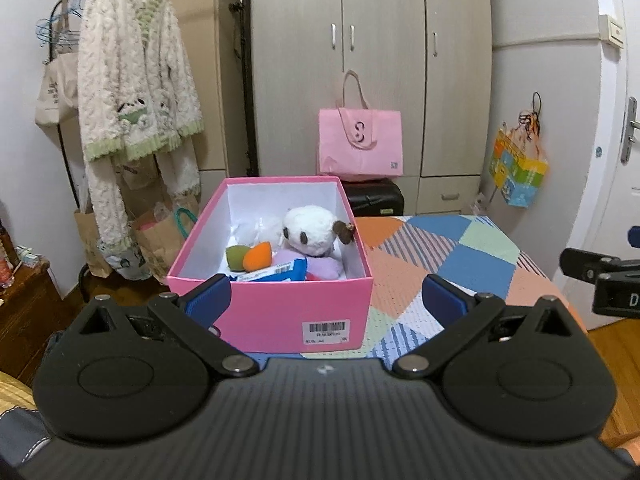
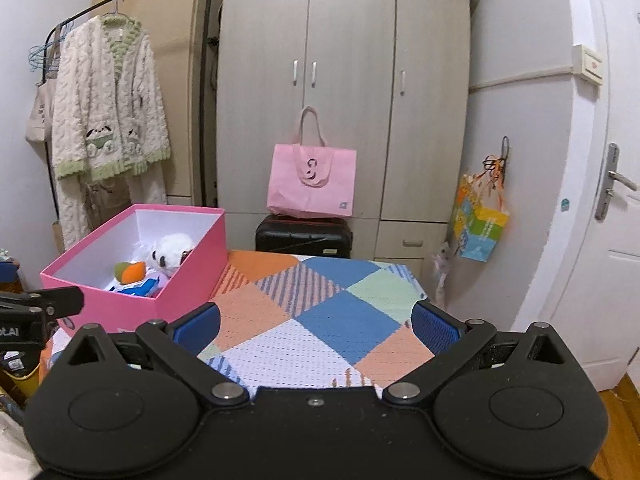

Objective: Organize soft objects

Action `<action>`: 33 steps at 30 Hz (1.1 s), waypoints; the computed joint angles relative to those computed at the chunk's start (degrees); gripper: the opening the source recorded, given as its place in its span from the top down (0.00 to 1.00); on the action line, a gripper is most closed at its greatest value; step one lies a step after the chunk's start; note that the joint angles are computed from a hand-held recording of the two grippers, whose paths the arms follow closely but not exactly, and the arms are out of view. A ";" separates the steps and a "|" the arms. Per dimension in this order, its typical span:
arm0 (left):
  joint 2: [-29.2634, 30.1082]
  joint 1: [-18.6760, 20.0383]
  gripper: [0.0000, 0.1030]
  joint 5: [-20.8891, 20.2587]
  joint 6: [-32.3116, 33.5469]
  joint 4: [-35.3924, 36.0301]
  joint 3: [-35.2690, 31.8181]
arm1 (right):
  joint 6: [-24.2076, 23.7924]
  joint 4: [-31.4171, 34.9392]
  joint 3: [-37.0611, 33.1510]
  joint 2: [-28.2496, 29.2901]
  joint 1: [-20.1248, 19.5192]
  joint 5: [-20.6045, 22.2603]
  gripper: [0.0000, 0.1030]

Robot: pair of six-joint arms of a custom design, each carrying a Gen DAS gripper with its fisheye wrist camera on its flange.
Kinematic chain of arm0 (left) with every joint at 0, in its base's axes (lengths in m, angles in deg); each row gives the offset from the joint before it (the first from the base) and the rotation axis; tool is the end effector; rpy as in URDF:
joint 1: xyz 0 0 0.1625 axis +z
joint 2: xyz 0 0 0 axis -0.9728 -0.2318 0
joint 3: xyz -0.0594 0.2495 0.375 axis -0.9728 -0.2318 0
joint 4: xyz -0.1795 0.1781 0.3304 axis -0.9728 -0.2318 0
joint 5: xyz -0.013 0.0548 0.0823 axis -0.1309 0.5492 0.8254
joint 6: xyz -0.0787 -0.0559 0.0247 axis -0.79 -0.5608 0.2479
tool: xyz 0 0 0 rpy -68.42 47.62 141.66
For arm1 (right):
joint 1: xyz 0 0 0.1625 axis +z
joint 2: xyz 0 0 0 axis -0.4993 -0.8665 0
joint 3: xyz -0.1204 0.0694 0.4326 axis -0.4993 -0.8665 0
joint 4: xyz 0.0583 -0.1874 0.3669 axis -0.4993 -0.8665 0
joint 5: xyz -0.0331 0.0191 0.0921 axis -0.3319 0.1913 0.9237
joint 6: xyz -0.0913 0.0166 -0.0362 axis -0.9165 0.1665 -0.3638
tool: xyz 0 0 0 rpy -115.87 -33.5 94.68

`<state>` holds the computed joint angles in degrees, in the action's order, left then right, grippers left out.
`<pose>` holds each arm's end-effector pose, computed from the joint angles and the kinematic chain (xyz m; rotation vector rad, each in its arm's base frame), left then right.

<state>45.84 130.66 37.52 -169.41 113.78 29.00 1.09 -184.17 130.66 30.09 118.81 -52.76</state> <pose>-0.3375 -0.7682 -0.0150 1.1280 2.2637 -1.1293 0.0633 -0.6760 0.2693 0.0985 -1.7368 1.3713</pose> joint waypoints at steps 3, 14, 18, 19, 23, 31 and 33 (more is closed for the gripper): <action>-1.29 0.03 0.00 -0.22 0.33 -2.74 2.90 | -0.45 -0.98 0.06 0.18 -0.02 -0.40 0.00; -2.31 0.73 0.00 1.41 -0.34 -5.79 5.66 | -6.02 -8.35 -0.98 2.49 -0.16 -0.77 0.00; -3.33 0.80 0.00 1.48 1.49 -8.57 8.31 | -5.67 -8.78 -0.43 2.25 -0.34 0.68 0.00; -3.92 0.86 0.00 2.04 1.67 -10.06 9.75 | -5.70 -8.95 -0.44 2.32 -0.36 0.81 0.00; -5.14 1.05 0.00 3.84 1.53 -14.05 13.18 | -5.41 -8.92 -0.55 2.46 -0.49 0.97 0.00; -4.23 0.83 0.00 1.85 2.09 -14.14 12.01 | -4.31 -8.07 -0.90 2.42 -0.92 0.76 0.00; -4.15 0.65 0.00 0.47 2.89 -14.98 12.31 | -4.11 -8.17 -0.92 2.42 -1.00 0.76 0.00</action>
<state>41.68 131.31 37.99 -166.51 98.80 41.32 -3.02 -192.34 129.74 32.51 117.81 -52.00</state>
